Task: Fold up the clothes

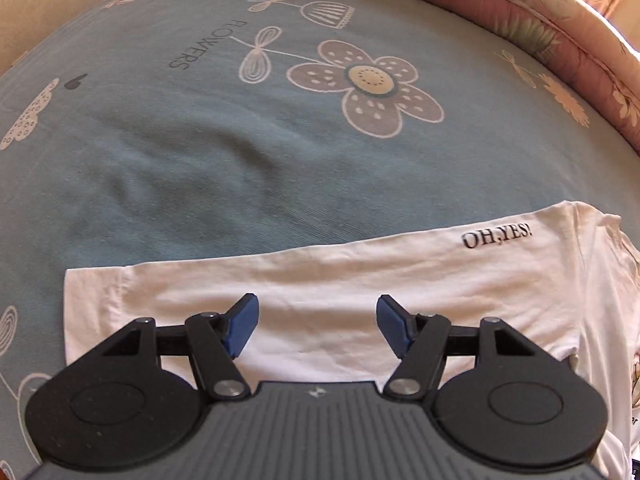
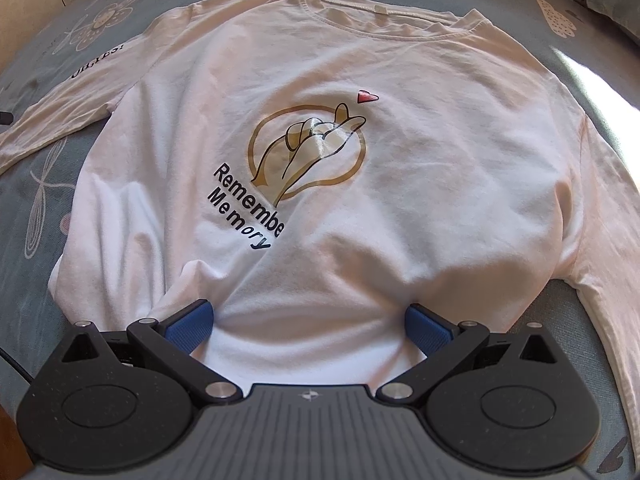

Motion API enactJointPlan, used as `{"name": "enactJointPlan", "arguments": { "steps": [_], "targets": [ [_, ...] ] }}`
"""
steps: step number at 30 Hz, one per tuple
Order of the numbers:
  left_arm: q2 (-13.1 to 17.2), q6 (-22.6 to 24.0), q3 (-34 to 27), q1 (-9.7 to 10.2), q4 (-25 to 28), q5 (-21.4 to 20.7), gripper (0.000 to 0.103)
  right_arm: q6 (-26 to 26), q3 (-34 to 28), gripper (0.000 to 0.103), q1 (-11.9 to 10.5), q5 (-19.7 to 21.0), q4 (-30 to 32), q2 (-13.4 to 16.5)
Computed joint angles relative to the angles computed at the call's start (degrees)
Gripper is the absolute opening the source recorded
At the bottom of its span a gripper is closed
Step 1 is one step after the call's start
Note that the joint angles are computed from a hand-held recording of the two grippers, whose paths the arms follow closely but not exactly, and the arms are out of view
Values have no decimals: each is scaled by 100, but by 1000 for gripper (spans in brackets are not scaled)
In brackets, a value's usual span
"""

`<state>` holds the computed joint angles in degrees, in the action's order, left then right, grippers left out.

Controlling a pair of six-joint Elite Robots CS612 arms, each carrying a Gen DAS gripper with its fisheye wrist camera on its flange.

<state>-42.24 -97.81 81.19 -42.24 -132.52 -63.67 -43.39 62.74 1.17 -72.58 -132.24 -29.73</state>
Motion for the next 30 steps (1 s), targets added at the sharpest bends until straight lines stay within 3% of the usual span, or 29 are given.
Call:
{"name": "enactJointPlan", "arguments": {
  "steps": [2, 5, 9, 11, 14, 20, 23, 25, 29, 30],
  "targets": [
    [208, 104, -324, 8, 182, 7, 67, 19, -9, 103, 8, -33, -7, 4],
    [410, -439, -722, 40, 1128, 65, 71, 4, -39, 103, -1, -19, 43, 14],
    [306, -1150, -532, 129, 1323, 164, 75, -10, -36, 103, -12, 18, 30, 17],
    [234, -1332, -461, 190, 1346, 78, 70, -12, 8, 103, -21, 44, -41, 6],
    [172, -1212, -447, 158, 1233, 225, 70, -14, 15, 103, -31, 62, -56, 6],
    [393, -487, -804, -56, 1144, 415, 72, -21, -8, 103, -23, 60, -38, 17],
    [440, -823, -816, -160, 1333, 33, 73, -28, -15, 103, -26, 80, -35, 23],
    [378, -1082, -671, -275, 1340, 58, 74, -38, -30, 103, -31, 93, -15, 30],
    [245, -1031, -635, -241, 1427, -328, 73, -47, -41, 103, -37, 104, 3, 34],
    [239, -963, -668, -236, 1482, -234, 73, -49, -43, 103, -36, 101, 5, 35]
  ]
}}
